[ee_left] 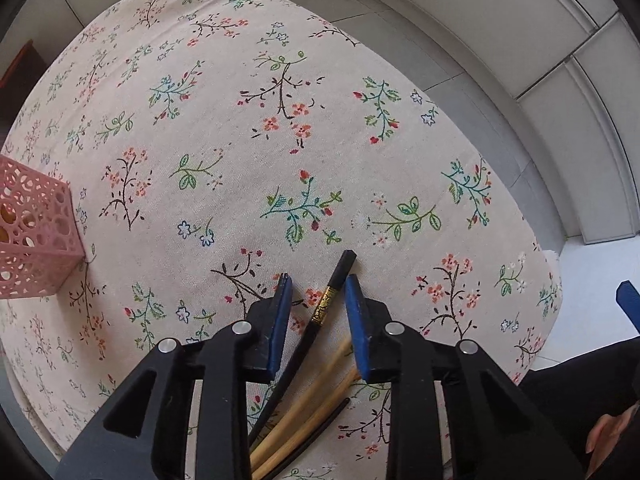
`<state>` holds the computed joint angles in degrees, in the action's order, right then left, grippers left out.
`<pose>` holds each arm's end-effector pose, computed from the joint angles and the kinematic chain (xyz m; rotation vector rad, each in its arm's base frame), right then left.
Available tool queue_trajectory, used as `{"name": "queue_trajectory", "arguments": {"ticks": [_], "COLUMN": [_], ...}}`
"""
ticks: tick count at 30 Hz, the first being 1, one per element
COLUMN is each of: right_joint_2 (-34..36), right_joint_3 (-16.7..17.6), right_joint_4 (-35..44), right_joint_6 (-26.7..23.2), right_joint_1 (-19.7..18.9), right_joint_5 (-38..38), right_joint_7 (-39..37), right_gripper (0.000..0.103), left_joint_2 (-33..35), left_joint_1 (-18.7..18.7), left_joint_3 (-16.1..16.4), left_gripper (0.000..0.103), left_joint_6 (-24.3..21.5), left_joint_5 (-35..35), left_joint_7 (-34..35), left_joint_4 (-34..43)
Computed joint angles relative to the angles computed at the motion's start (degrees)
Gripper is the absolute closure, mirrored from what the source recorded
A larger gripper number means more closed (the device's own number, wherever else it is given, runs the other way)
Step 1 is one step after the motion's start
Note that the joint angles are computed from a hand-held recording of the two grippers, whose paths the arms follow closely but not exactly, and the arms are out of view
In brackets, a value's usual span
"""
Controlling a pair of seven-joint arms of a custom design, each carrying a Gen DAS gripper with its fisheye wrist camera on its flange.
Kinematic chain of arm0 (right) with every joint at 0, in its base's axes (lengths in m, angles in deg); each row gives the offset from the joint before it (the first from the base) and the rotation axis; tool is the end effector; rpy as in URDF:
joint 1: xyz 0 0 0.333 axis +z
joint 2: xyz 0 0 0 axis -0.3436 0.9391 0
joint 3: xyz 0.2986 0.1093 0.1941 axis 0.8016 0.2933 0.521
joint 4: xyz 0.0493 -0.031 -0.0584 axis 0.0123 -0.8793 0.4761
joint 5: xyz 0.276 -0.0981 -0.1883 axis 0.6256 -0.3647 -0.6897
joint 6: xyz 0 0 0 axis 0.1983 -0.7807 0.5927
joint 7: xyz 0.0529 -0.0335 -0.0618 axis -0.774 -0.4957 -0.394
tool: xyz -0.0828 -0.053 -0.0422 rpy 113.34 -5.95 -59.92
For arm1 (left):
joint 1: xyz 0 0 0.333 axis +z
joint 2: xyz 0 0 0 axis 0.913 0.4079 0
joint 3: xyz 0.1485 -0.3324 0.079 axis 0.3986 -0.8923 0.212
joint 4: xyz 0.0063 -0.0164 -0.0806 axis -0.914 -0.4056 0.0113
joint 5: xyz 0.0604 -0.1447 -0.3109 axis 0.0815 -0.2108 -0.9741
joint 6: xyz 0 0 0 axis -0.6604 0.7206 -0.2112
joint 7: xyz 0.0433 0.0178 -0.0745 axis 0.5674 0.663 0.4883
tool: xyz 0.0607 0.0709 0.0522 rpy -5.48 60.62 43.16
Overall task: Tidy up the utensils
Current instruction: 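Lower the left tool onto the black chopstick, close and lift it upright, then close the right tool on a wooden chopstick and lift it while the left tool holds the black chopstick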
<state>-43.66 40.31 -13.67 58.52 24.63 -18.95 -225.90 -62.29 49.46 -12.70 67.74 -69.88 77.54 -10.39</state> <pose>0.4043 0.5008 0.5447 -1.2995 2.1263 -0.1083 0.5475 -0.2935 0.5119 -1.5759 2.6539 -0.2196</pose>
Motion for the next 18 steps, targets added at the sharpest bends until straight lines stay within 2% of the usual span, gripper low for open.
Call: {"name": "queue_trajectory", "arguments": {"ticks": [4,8,9,10,12,14,16,18], "right_joint_2": [0.35,1.35,1.75,2.25,3.70,5.67,8.04,10.72], "right_joint_3": [0.06,0.19,0.29,0.36,0.57,1.32,2.48,3.92], "right_joint_4": [0.53,1.76,2.24,2.83,4.78,6.93,8.72,10.24], "right_joint_6": [-0.12,-0.47,-0.50,-0.47,-0.98,-0.44,1.41,3.96], "right_joint_1": [0.05,0.10,0.10,0.12,0.29,-0.04,-0.86,-2.00], "right_joint_5": [0.49,1.40,1.93,2.49,4.00,7.20,12.53,18.99], "right_joint_7": [-0.39,-1.58,-2.20,-2.90,-4.85,-8.00,-11.36,-13.47], "right_gripper": [0.006,0.006,0.006,0.006,0.006,0.006,0.006,0.006], "left_joint_2": [-0.64,-2.68,-3.51,-4.28,-5.49,-7.19,-9.13,-11.13], "left_joint_1": [-1.32,0.30,0.95,1.52,2.49,3.61,4.48,5.86], "left_joint_3": [0.50,1.00,1.20,1.37,1.66,2.21,2.80,3.19], "left_gripper": [0.074,0.074,0.079,0.090,0.096,0.097,0.097,0.097], "left_joint_6": [-0.18,0.40,0.88,1.33,1.99,3.03,3.98,4.50], "left_joint_5": [4.56,4.18,3.96,3.80,3.52,3.56,5.45,4.37], "left_joint_7": [-1.44,-0.70,-0.22,0.17,0.66,0.90,0.69,1.96], "left_joint_4": [-0.81,-3.37,-4.51,-5.46,-6.86,-9.05,-11.18,-12.93]}}
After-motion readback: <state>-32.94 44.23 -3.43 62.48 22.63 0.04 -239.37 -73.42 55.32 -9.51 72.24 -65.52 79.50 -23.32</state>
